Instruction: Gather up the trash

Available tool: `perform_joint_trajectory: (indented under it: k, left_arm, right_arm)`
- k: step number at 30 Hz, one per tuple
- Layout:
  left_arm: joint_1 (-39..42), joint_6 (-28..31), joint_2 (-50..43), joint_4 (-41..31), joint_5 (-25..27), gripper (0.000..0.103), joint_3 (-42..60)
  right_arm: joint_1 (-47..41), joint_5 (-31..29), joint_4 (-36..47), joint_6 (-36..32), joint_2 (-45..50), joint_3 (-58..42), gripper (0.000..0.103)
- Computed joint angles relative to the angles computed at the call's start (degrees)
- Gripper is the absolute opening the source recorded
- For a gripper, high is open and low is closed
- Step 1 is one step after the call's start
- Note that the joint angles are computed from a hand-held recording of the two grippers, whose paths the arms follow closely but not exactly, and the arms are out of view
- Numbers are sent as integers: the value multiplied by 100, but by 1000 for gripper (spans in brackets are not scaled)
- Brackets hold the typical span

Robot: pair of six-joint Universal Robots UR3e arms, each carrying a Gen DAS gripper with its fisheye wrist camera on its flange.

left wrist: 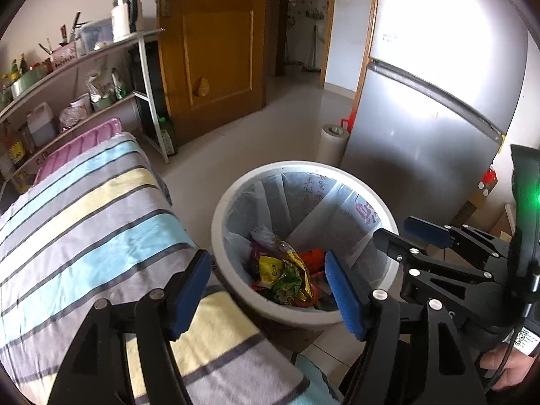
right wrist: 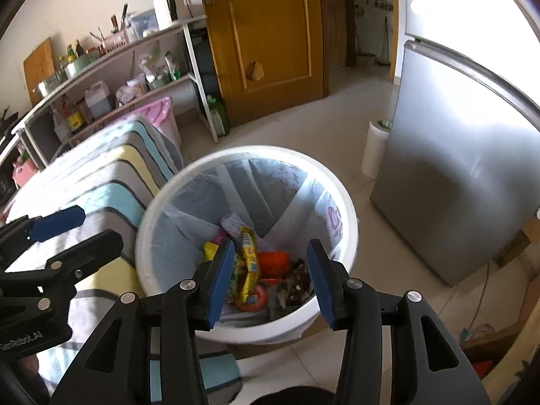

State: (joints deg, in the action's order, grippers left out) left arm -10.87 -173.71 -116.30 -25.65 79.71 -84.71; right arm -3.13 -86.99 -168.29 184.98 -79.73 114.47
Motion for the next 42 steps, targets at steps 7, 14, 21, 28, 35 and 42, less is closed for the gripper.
perform_joint_trajectory:
  k: [7,14,21,28,35,42]
  left_arm:
    - [144,-19,1046,881,145,73,-1472]
    - [335,102,2056,1466,114,77,-2738]
    - [317,182,2772,1761,173,79,-3563]
    - [363,205,3089,1691,-6,79,-3870]
    - [292,205,3015,1633,-89,79,-3870]
    - [232,184,2983,1658,-3,79,-3855]
  right_arm:
    - [485,-479,-258,406,-907,723,47]
    - [1266,-1293,-327,785,-1704,1270,47]
    - [2149,-2303,-244,1292,-2196,1552,47]
    - [2596,-2864,138,1722,-2429,1642,47]
    - [2595,-2885,189,1833,-2498,1739,47]
    - [2432,-2674,111,1797,-2562,1847,47]
